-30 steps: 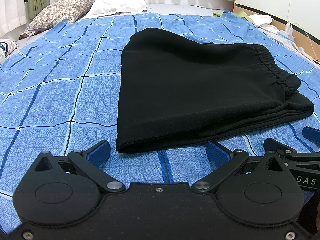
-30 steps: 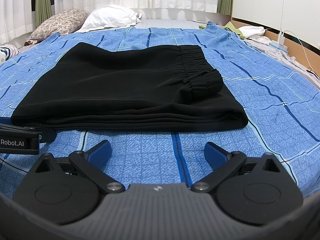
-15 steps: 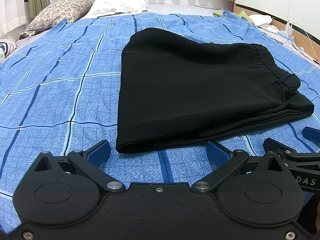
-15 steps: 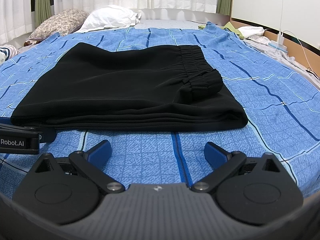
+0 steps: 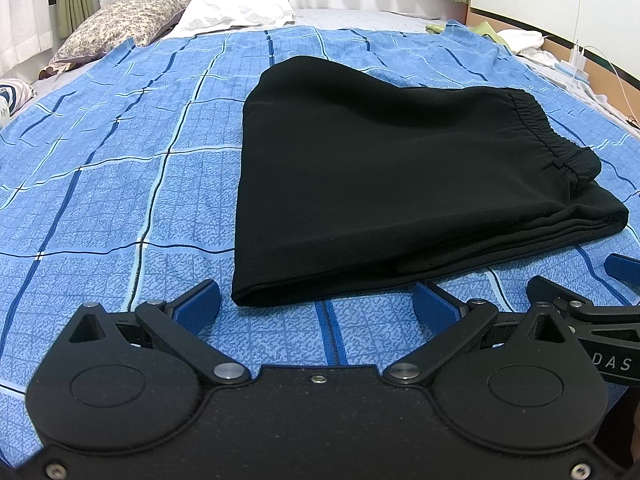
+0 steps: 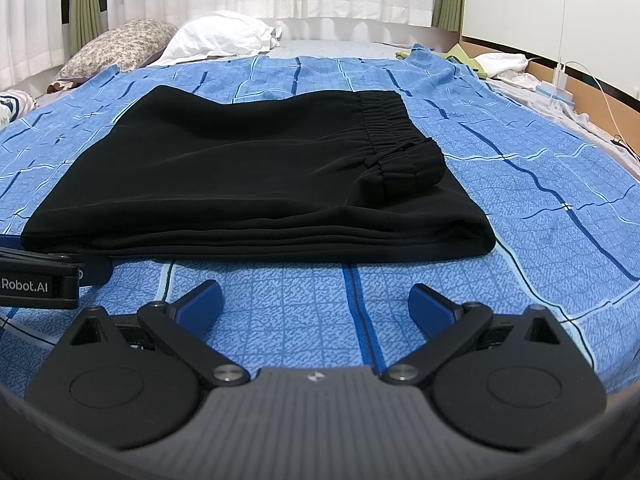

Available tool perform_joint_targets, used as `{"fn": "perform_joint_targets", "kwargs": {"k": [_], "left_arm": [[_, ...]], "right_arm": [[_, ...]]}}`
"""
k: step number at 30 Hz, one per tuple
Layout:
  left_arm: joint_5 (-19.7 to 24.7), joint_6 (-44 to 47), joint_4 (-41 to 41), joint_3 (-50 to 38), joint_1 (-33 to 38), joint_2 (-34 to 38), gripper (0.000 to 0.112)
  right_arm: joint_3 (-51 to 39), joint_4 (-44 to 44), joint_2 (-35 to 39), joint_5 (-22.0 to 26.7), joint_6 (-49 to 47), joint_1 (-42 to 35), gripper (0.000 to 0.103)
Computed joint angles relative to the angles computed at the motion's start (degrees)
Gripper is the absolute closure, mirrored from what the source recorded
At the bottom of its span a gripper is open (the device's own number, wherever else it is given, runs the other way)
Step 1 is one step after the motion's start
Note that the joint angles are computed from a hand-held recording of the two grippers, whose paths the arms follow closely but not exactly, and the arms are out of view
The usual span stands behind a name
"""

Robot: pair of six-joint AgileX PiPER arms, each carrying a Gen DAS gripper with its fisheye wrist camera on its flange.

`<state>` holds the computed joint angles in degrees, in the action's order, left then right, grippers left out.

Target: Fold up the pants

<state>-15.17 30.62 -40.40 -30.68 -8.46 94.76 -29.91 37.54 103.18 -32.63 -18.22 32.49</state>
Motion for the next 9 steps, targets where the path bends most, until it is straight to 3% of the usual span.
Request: {"fn": "perform_joint_targets", "kwargs": {"k": [9], "left_arm": [[-0.37, -0.96, 1.06, 0.27, 0.03, -0.15, 0.009]], "right_arm": [[-0.05, 0.72, 0.05, -0.27, -0.27, 0.36, 0.0]]}}
